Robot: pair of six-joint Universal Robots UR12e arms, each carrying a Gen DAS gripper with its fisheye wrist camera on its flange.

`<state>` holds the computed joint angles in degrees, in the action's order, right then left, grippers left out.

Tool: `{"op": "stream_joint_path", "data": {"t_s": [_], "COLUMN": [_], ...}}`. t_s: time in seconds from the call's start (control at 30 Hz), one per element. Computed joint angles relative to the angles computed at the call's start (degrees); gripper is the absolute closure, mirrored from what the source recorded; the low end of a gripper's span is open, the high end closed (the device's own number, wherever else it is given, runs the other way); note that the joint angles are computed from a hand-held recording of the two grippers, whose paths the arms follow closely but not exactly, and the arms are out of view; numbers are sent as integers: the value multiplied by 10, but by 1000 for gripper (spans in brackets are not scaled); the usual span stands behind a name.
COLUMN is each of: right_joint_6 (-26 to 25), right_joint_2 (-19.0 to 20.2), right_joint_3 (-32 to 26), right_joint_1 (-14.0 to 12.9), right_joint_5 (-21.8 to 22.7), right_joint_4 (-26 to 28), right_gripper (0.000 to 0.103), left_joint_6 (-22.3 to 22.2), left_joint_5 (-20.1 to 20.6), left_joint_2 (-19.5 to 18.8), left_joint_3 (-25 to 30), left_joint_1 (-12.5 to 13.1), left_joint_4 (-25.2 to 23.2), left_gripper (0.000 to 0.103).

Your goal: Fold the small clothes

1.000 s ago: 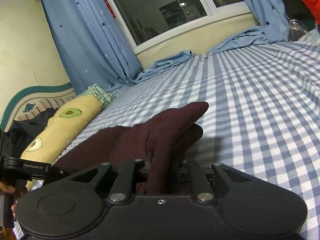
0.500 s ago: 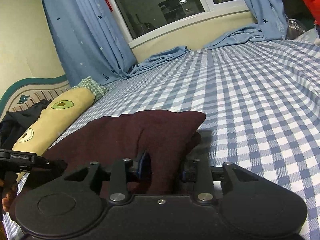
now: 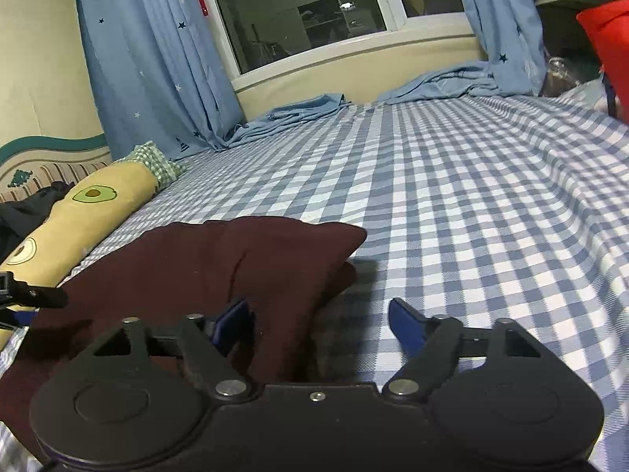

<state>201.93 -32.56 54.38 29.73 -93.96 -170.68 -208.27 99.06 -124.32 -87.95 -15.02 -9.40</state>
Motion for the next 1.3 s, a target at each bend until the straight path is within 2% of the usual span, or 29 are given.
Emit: {"op": "stream_joint_path", "data": {"t_s": [0.13, 0.3, 0.43, 0.63, 0.8, 1.1, 1.3], "right_joint_6": [-8, -28, -49, -71, -82, -106, -141], "right_joint_2": [-5, -15, -24, -40, -55, -79, -90], "right_joint_3": [10, 26, 42, 71, 100, 156, 187], "right_joint_1": [2, 7, 12, 20, 25, 37, 52], "right_joint_5": [-11, -30, -46, -67, -74, -87, -104], "right_joint_4": [-17, -49, -77, -120, -146, -216, -260], "right_gripper": [7, 1, 1, 1, 1, 1, 0], "left_joint_6": [17, 58, 86, 40, 22, 2, 17], "left_joint_5": [63, 137, 178, 198, 233, 285, 325], "left_joint_2": [3, 6, 8, 19, 26, 38, 38], "left_joint_3": [-6, -9, -16, -42, -68, -107, -125], "left_joint_1": [-12, -32, -48, -59, -69, -93, -117], "left_joint_4": [24, 45, 74, 105, 125, 148, 180], "left_gripper": [1, 1, 1, 1, 1, 1, 1]}}
